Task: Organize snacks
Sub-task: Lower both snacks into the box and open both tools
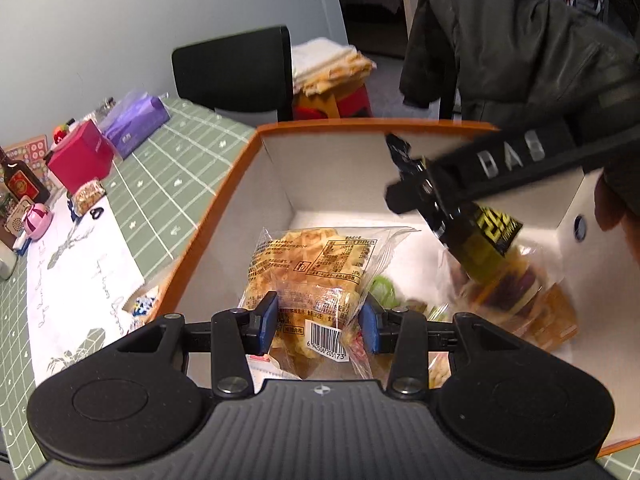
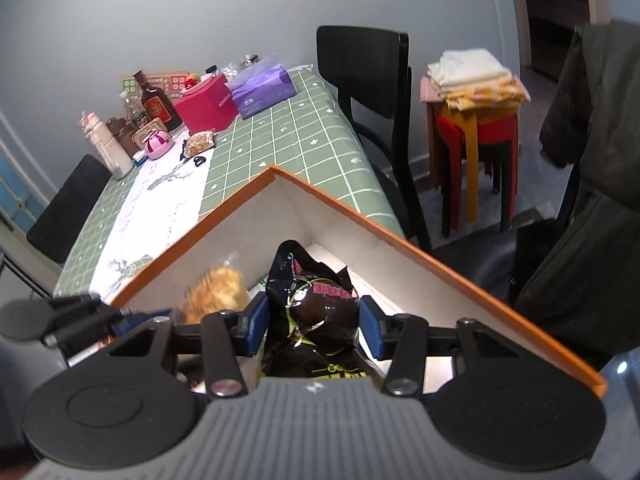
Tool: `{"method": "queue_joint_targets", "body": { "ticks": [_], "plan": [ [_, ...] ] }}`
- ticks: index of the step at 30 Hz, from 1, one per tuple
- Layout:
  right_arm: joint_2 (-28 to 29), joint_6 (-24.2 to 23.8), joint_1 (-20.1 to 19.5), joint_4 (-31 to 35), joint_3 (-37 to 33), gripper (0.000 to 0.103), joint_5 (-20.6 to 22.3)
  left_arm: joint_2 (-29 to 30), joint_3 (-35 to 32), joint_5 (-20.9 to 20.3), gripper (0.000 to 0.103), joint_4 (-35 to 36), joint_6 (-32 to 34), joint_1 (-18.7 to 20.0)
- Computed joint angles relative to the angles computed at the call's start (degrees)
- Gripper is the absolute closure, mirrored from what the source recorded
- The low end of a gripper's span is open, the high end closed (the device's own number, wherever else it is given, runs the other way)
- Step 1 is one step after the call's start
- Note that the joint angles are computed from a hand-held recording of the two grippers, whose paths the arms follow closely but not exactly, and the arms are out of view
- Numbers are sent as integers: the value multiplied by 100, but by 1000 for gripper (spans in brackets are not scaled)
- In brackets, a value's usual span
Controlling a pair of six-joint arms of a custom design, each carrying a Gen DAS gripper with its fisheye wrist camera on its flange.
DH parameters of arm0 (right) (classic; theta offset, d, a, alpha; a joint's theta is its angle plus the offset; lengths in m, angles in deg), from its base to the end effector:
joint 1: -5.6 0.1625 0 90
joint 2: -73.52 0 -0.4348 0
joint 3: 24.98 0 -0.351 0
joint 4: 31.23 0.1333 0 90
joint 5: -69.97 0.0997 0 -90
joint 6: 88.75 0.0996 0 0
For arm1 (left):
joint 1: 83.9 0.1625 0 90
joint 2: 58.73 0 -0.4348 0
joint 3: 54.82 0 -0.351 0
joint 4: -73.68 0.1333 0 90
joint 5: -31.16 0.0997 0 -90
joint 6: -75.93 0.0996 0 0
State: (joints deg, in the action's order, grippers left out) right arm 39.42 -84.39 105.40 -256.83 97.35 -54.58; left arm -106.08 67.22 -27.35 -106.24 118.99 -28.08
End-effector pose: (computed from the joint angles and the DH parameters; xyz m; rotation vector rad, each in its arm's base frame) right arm 0.1606 -0.4784 0.0732 -0.2145 -2.4281 1.1439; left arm -0.1308 -0.5225 0.0880 1.5227 2.0607 -0.2854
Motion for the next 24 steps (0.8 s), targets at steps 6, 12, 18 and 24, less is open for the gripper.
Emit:
{"method": "queue_joint_targets", "body": {
  "ticks": [6,12,18,24],
  "plan": [
    [134,198,-90,110,-204,54,-35,122,-47,119,54,72,-42,49],
    [179,240,-171,0,-174,50,40,172,-4,268,27,24,39,13],
    [201,178,-116,-184,-144,49,41,-4,82,43,26,12,-92,-17],
    [196,96,-61,-240,-128,49,-34,-258,138,-127,25,-67,-146,-47]
  ]
}}
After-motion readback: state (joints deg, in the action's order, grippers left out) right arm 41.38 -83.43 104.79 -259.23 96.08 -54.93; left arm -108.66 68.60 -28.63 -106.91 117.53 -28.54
